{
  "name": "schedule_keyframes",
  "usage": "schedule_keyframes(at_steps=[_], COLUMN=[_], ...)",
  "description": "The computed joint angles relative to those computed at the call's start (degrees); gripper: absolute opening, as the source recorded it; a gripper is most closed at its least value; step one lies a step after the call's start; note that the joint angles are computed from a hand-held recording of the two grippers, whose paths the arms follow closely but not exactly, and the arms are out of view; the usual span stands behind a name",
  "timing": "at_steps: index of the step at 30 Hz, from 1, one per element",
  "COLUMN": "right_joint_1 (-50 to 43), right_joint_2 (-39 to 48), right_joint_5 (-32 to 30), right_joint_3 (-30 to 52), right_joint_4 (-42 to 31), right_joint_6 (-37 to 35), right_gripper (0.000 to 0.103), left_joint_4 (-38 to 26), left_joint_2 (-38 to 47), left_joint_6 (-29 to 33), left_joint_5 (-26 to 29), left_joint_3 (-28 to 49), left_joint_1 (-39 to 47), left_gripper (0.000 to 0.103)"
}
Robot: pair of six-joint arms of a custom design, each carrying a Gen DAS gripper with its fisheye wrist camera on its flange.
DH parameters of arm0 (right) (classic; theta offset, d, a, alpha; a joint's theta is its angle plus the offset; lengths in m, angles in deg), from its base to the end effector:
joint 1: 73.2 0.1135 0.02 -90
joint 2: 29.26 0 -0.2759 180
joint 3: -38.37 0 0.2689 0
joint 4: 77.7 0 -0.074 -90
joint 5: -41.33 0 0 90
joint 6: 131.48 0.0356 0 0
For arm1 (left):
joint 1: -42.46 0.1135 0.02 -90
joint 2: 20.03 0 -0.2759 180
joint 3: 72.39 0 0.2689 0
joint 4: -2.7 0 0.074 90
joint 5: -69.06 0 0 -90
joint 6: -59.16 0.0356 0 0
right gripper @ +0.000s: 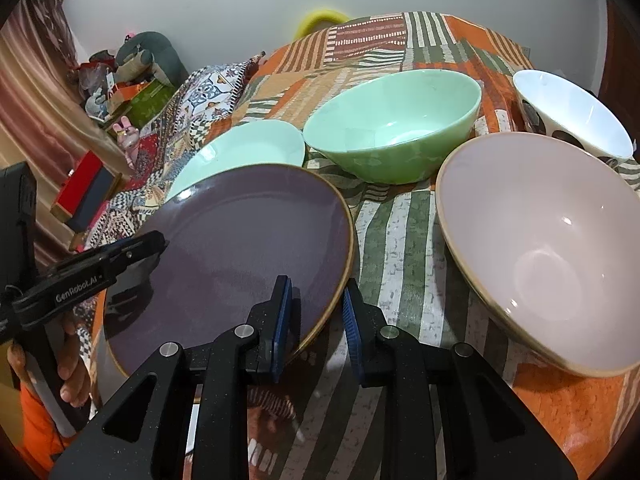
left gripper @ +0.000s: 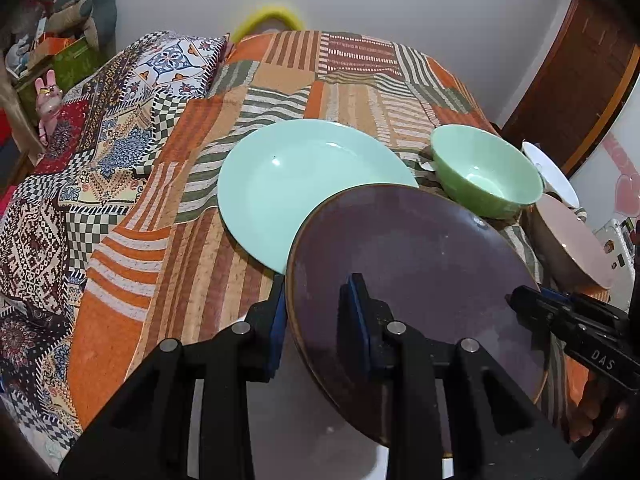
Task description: Organize plates and bowls
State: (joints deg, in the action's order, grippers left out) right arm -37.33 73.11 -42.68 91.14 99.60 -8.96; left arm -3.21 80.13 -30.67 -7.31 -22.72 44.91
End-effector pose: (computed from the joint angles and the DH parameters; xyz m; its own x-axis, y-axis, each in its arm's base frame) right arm 0.2617 0.1847 0.0917 -0.8261 0.0624 -0.5600 -0.1031 0.9603 0.2591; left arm 0.2999 0.0044 0.0872 -0.8319 -0.0327 -0.5540 0.0912 0.9766 -0.1946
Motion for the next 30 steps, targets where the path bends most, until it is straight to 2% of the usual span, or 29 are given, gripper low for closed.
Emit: schedule_keyframes(at_steps=[6,11,20,30], right_joint_1=[1.4,2.7,5.5,7.4], right_joint_2=[-3.0,-7.6,-18.1,-30.3], right_joint_5=[2.1,4.0,8.2,11.9], right_joint_3=[-1.1,-3.0,-8.1,-14.4], right_joint_4=[-0.9,-1.7,-3.6,-8.0], right_joint_6=[0.2,0.4,1.0,1.8], right_gripper=[0.023,0.023,0.023,0.023], left_joint_4=[-0.5,-1.7,-8.3,-15.2], left_joint_2=[-5.5,-13.1,-27.7,-38.4], left_joint_6=[-0.1,-0.3,-1.7,-5.6], left_joint_5=[-0.1,-1.1,-2.0,-6.9], left_joint_3=[-3.2,-6.5,-10.2,-12.4], left_joint_1=[-0.1,-1.1,-4.1,-13.5], left_gripper=[0.029,0.029,0.029,0.030])
